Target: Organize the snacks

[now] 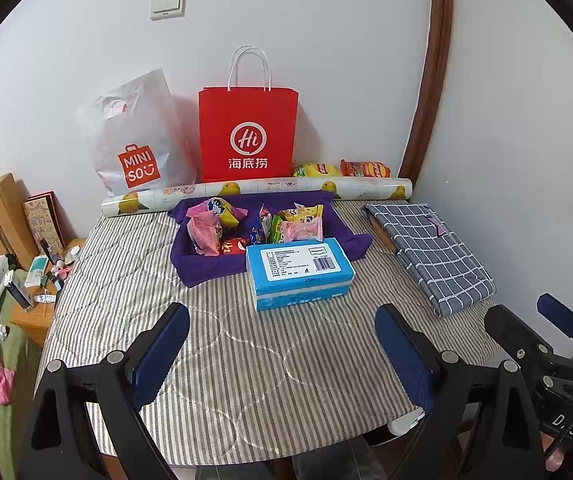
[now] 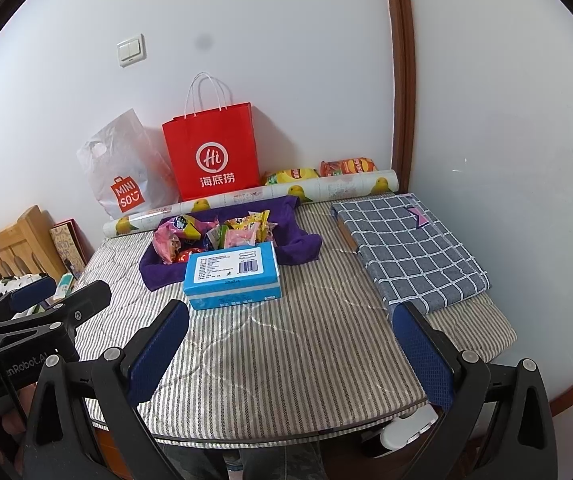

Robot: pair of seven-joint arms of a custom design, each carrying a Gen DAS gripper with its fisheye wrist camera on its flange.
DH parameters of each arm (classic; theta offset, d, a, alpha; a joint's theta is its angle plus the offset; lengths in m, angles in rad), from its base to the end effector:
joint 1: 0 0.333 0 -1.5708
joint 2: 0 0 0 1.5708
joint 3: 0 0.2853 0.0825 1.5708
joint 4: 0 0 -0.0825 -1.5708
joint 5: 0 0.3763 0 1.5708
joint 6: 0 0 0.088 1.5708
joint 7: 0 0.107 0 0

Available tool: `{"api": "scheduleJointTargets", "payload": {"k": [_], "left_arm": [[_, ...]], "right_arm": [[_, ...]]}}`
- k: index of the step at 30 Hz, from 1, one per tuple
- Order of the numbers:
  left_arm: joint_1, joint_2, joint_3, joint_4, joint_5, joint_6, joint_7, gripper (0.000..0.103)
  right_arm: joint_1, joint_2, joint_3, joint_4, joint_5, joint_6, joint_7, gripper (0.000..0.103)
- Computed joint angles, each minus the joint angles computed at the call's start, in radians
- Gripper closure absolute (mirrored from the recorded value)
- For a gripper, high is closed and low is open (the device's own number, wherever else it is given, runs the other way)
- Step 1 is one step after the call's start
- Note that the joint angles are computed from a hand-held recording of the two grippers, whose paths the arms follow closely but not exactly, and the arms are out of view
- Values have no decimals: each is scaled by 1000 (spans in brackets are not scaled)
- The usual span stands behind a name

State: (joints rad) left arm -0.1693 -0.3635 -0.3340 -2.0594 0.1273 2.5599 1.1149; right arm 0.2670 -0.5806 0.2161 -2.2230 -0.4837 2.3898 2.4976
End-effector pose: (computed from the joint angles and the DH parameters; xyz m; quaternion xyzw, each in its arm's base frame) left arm 0.4281 -0.2685 0.6496 -0.5900 0.6893 -0.3535 0.2278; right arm 0.3771 0.2183 0.6481 -0.5697 0.6970 -0.3007 0.3150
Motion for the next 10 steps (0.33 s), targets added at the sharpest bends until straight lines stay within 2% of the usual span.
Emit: {"api": "scheduleJointTargets", "payload": {"k": [10], "left_arm": [[1, -5, 0, -6, 1, 1, 0, 9]], "right_arm": [[-1, -1, 1, -2, 1, 4, -1, 2]]}}
